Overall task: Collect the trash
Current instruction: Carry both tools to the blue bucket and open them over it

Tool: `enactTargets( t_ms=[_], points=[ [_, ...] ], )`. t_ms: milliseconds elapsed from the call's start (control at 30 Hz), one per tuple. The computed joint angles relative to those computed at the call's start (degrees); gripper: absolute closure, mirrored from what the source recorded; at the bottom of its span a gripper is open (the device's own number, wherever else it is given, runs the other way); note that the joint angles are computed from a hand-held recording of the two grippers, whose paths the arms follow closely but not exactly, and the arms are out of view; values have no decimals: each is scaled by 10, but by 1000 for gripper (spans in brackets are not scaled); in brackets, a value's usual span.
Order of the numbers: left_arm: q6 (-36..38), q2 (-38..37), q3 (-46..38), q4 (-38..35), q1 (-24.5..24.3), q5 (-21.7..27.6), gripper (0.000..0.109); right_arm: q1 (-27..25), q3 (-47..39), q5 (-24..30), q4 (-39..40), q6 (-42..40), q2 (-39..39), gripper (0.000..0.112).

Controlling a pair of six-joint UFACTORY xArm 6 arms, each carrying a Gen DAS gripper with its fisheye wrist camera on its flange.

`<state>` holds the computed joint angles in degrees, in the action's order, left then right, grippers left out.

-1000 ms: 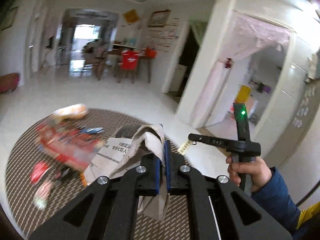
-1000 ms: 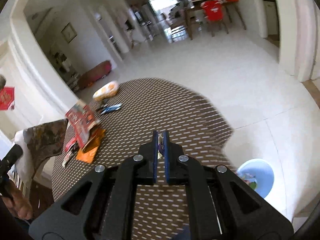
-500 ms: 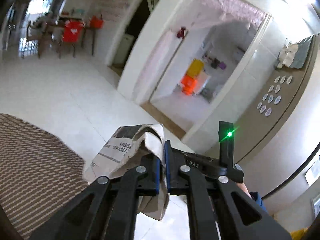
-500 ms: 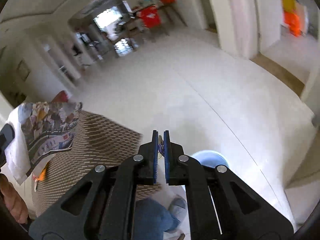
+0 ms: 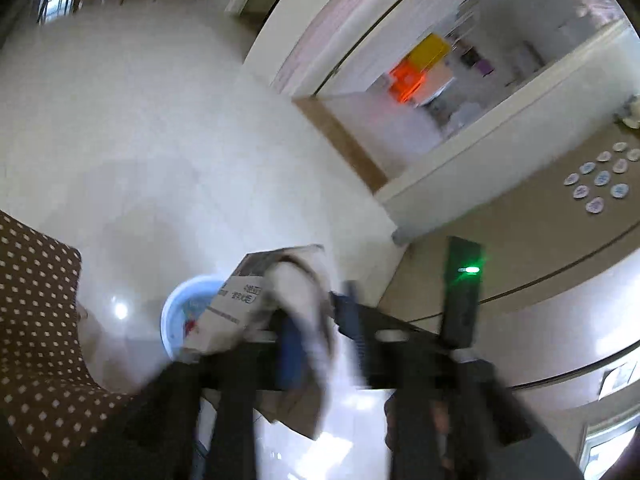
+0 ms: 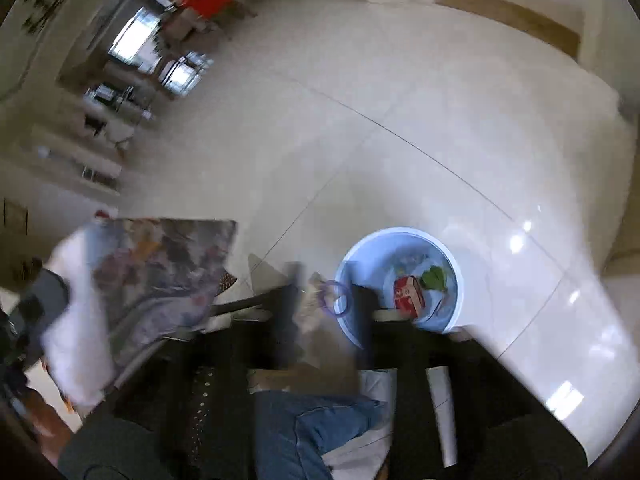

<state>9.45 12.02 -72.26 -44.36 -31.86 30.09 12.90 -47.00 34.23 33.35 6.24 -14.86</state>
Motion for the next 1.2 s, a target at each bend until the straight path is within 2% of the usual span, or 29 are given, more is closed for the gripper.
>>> enactTargets(
  t_ms=[33,67,100,200,300,533,633,900,1000,1033,1133,1200],
  points=[
    [-33,14,-10,29,2,6,33,-1,0,-2,11,-7,2,41],
    [-60,20,-10,53,4,2,28,-1,0,1,20,-15,3,41],
    [-73,26,-12,65,4,0,27,-4,0,6,21,-18,4,40],
    [-95,36,-19,94,4,16,24,-5,7,-3,0,3,-2,25],
    [-103,30,-14,117,0,7,20,9,17,-20,-48,60,-15,15],
    [-103,-26,38,125,0,-8,19,20,33,-22,-90,90,-54,15],
    [-123,-64,68,158,-5,-29,19,31,29,-24,-120,115,-69,15],
    [-284,-213,172,363,-7,-82,16,93,-9,-31,-224,216,-101,15],
    [-370,-274,205,474,-1,-90,15,127,-42,-28,-267,253,-105,15],
    [-416,-302,220,532,4,-88,15,137,-54,-28,-275,258,-101,15],
    [-502,-370,255,642,17,-69,15,175,-91,-23,-312,284,-90,15],
    [-529,-412,275,682,24,-49,14,203,-119,-21,-335,300,-77,15]
  ],
)
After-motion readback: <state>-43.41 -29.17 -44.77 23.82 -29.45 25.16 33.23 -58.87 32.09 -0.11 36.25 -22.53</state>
